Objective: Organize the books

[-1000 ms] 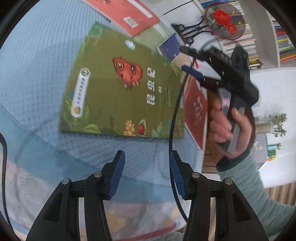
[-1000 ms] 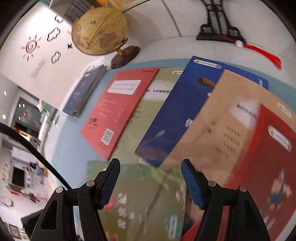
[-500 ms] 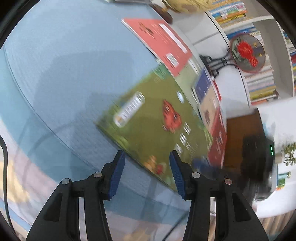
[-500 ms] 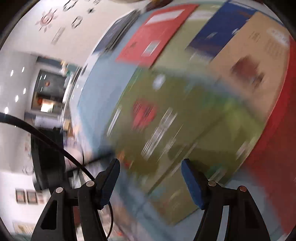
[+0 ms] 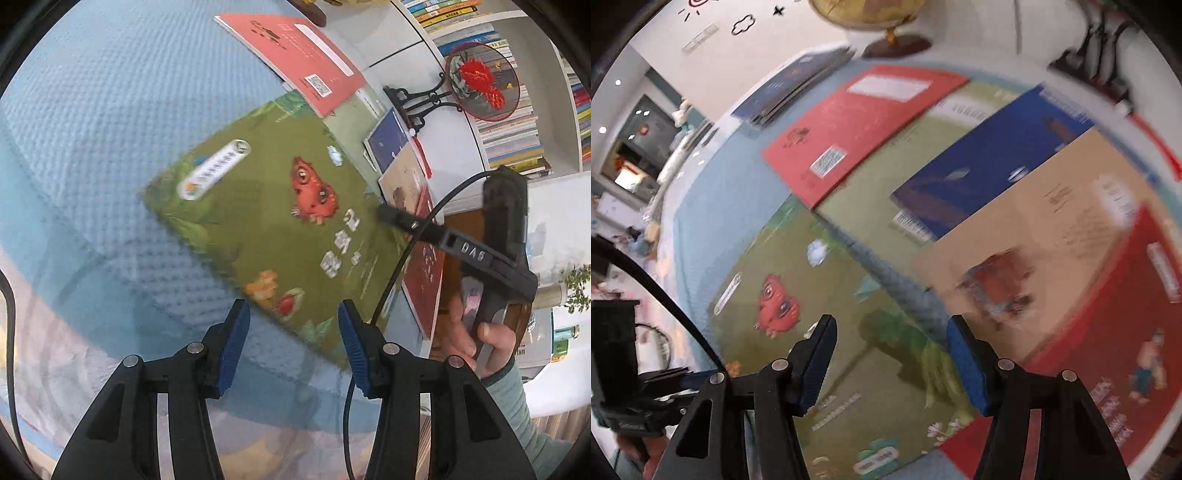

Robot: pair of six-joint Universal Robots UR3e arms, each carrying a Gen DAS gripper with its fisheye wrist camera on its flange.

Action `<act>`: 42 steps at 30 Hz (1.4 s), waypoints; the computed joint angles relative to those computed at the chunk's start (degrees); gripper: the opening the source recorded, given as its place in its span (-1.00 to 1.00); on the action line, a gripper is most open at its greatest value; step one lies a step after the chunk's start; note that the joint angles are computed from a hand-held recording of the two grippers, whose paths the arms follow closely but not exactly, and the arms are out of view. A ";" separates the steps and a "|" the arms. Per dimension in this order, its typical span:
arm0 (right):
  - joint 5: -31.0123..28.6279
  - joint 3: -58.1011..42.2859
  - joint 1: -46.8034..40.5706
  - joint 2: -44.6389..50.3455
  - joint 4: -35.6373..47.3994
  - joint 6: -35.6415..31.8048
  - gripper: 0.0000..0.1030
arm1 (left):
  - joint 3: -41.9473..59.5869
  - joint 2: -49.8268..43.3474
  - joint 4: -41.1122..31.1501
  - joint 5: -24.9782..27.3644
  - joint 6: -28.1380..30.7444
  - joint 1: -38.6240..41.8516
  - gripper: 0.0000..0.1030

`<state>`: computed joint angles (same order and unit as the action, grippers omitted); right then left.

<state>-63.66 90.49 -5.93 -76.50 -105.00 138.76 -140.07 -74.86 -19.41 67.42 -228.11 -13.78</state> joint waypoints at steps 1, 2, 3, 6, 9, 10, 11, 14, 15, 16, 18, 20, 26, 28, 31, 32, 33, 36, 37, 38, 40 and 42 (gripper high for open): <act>-0.85 -0.03 0.45 0.17 0.72 0.57 0.22 | 0.68 -0.20 -1.16 0.50 0.29 -0.15 -0.10; -0.83 2.01 0.30 -1.53 -0.50 0.43 0.24 | -0.01 0.39 -0.95 -0.09 0.75 0.71 -0.10; -0.75 3.80 0.06 -3.28 -1.09 0.08 0.32 | -1.75 2.21 -0.73 -0.94 1.23 2.45 -0.10; 1.07 8.70 -2.40 -9.09 3.84 -1.62 0.33 | -6.68 11.80 -5.75 -2.51 3.54 9.68 -0.10; 4.00 11.98 -5.85 -14.43 19.01 -8.89 0.30 | -8.55 19.65 -12.63 -3.40 6.64 15.92 -0.10; 4.38 13.25 -6.61 -15.81 22.17 -10.84 0.25 | -8.51 21.35 -15.24 -3.86 8.29 17.61 -0.10; 4.20 15.92 -7.70 -18.45 25.35 -13.44 0.20 | -8.40 22.29 -17.49 -4.79 10.13 18.92 -0.10; 3.44 24.64 -10.36 -27.81 23.65 -15.87 0.11 | -7.61 24.51 -21.47 -3.92 11.22 16.87 -0.10; 3.82 25.97 -11.24 -29.40 23.34 -16.04 0.11 | -6.78 24.19 -21.81 -1.07 10.31 13.16 -0.10; 3.99 26.81 -12.53 -30.51 23.97 -15.99 0.07 | -6.26 24.53 -22.59 1.02 9.60 10.36 -0.10; 4.19 27.84 -13.66 -32.03 24.15 -15.61 -0.02 | -4.67 23.08 -23.92 4.53 7.33 4.85 -0.10; 3.58 29.16 -15.03 -34.66 24.60 -16.88 -0.17 | -2.85 20.75 -24.23 9.20 4.16 -2.36 -0.10; 2.67 32.59 -22.20 -41.90 30.89 -23.71 -0.20 | 1.86 12.14 -21.01 18.65 -3.91 -14.74 -0.10; 2.78 31.88 -23.35 -40.74 32.24 -24.41 -0.20 | 0.33 14.59 -19.76 16.63 -4.25 -13.05 -0.10; 3.34 30.95 -25.18 -38.27 34.30 -25.57 -0.20 | -5.30 26.04 -15.85 11.38 -5.41 -8.97 -0.10; 3.28 30.59 -26.28 -37.52 35.52 -26.37 -0.20 | -6.67 30.27 -15.04 8.70 -5.63 -6.83 -0.10; 3.33 30.15 -27.43 -36.29 36.75 -26.87 -0.20 | -7.24 32.34 -14.06 7.27 -5.98 -5.76 -0.10; 3.03 29.45 -29.87 -34.60 39.84 -28.13 -0.21 | -5.85 26.73 -10.01 10.91 -7.82 -9.27 -0.10; 2.92 29.26 -30.40 -34.14 40.43 -28.47 -0.21 | -4.50 22.67 -9.92 13.83 -8.47 -11.52 -0.15; 2.68 29.17 -31.19 -33.92 41.15 -29.03 -0.21 | -3.89 18.84 -9.48 15.20 -8.95 -12.76 -0.33; 2.21 28.93 -32.08 -33.99 42.08 -30.07 -0.21 | -6.89 13.60 -2.73 11.40 -9.02 -11.48 -0.60; 1.81 28.94 -32.66 -34.69 42.71 -30.93 -0.21 | -6.26 6.91 2.54 11.40 -10.07 -13.45 -0.63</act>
